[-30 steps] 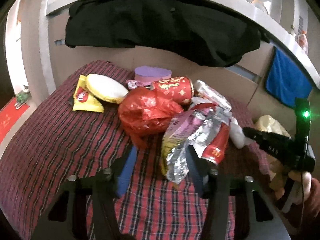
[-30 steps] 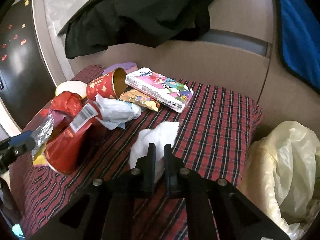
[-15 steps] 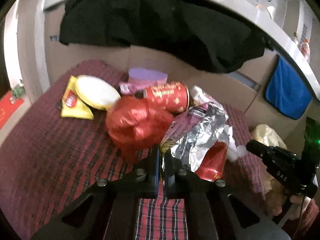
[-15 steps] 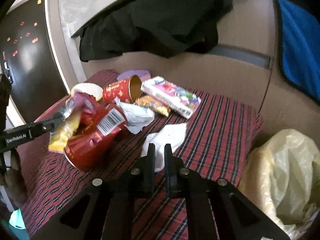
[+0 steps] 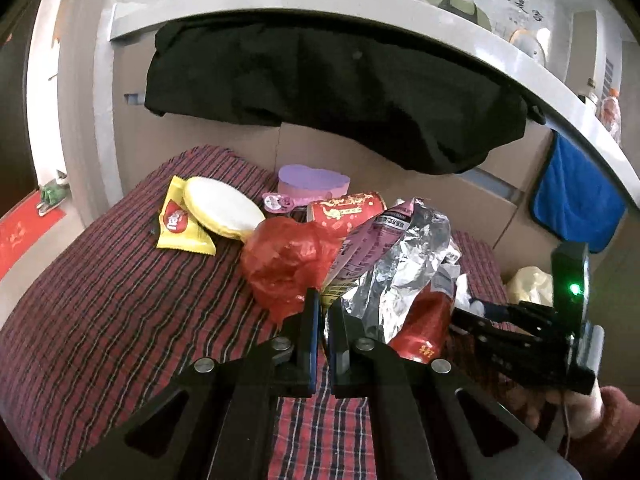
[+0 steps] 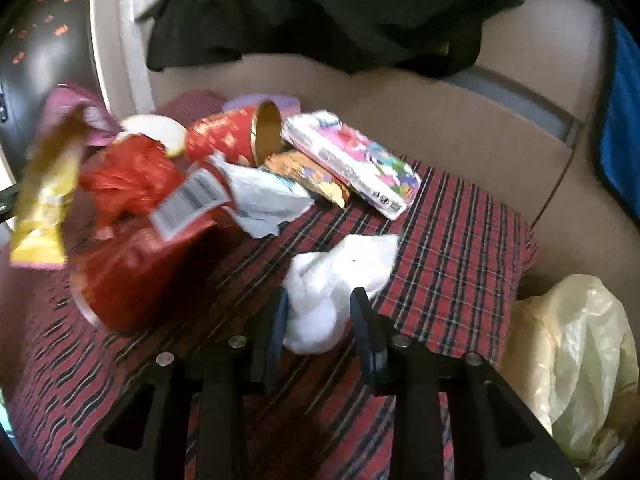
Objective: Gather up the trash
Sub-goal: 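Carry tissue and wrapper over the yellow-lined bin and open both tools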
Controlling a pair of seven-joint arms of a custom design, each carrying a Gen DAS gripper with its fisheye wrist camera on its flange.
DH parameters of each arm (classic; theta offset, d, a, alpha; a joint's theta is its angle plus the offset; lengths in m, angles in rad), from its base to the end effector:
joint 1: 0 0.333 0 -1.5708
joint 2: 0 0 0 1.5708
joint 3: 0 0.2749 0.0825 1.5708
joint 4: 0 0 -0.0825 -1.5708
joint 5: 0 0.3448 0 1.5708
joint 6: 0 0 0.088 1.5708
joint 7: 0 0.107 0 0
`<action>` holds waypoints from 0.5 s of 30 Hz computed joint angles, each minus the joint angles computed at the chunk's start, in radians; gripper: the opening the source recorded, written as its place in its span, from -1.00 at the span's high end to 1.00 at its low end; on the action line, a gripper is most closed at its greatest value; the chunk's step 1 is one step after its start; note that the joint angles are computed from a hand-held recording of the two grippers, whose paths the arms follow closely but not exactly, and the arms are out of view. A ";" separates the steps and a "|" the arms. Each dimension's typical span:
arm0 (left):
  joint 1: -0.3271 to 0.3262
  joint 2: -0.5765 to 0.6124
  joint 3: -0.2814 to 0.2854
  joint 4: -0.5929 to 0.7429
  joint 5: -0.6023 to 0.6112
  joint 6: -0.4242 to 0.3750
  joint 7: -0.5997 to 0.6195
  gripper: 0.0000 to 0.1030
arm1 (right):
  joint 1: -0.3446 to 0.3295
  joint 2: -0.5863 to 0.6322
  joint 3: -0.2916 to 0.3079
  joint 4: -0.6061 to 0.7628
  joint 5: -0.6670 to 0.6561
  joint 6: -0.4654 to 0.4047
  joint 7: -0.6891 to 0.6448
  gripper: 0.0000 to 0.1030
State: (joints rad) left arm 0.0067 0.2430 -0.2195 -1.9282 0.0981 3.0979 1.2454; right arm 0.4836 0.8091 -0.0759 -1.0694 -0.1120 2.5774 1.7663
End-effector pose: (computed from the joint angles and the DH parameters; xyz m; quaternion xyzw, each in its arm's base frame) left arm 0.6014 -0.1274 0.4627 -0.6469 0.6157 -0.3903 0.2238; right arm 0.6747 0.3173 0.4127 -0.7622 0.5454 -0.2177 0.2723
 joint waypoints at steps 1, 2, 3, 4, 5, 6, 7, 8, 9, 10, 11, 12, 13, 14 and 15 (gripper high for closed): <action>0.002 0.001 -0.002 0.000 -0.004 -0.003 -0.002 0.93 | -0.017 0.020 0.020 0.035 0.025 -0.015 -0.011 0.58; -0.001 0.001 0.001 0.002 -0.004 -0.004 -0.009 0.93 | -0.024 0.017 0.027 0.035 0.039 -0.012 -0.011 0.59; -0.008 -0.002 0.008 0.002 0.001 -0.003 -0.019 0.93 | -0.027 -0.009 0.030 0.000 0.047 0.019 -0.011 0.61; -0.024 -0.006 0.024 0.003 0.017 0.002 -0.038 0.93 | -0.028 -0.042 0.027 -0.050 0.047 0.063 -0.014 0.63; -0.043 -0.008 0.044 0.005 0.039 0.008 -0.061 0.93 | -0.028 -0.082 0.025 -0.108 0.047 0.110 -0.016 0.63; -0.064 -0.013 0.065 0.007 0.063 0.016 -0.089 0.93 | -0.030 -0.120 0.026 -0.161 0.051 0.155 -0.021 0.63; -0.069 -0.018 0.066 0.010 0.073 0.022 -0.100 0.93 | -0.039 -0.172 0.035 -0.229 0.063 0.212 -0.031 0.63; -0.078 -0.022 0.069 0.016 0.087 0.025 -0.113 0.93 | -0.044 -0.207 0.038 -0.272 0.071 0.246 -0.039 0.63; -0.114 -0.026 0.100 0.029 0.128 0.030 -0.151 0.93 | -0.046 -0.244 0.038 -0.315 0.077 0.278 -0.045 0.63; -0.145 -0.027 0.127 0.041 0.169 0.033 -0.189 0.93 | -0.048 -0.292 0.034 -0.367 0.080 0.318 -0.051 0.63; -0.169 -0.027 0.147 0.054 0.207 0.037 -0.222 0.93 | -0.045 -0.321 0.025 -0.399 0.078 0.342 -0.049 0.63; -0.200 -0.026 0.171 0.071 0.251 0.039 -0.262 0.93 | -0.033 -0.358 0.008 -0.438 0.069 0.371 -0.037 0.63; -0.222 -0.024 0.185 0.090 0.288 0.038 -0.296 0.93 | -0.033 -0.404 0.000 -0.486 0.065 0.402 -0.034 0.63; -0.245 -0.019 0.198 0.113 0.326 0.037 -0.330 0.93 | -0.034 -0.437 -0.005 -0.522 0.063 0.422 -0.031 0.63; -0.267 -0.013 0.209 0.135 0.363 0.037 -0.364 0.93 | -0.032 -0.479 -0.020 -0.568 0.053 0.449 -0.021 0.63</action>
State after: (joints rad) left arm -0.2600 0.2299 -0.0106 -1.7927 0.4607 3.1348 0.8815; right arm 0.4515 0.3301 -0.0956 -1.6374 -0.0586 3.0260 1.7455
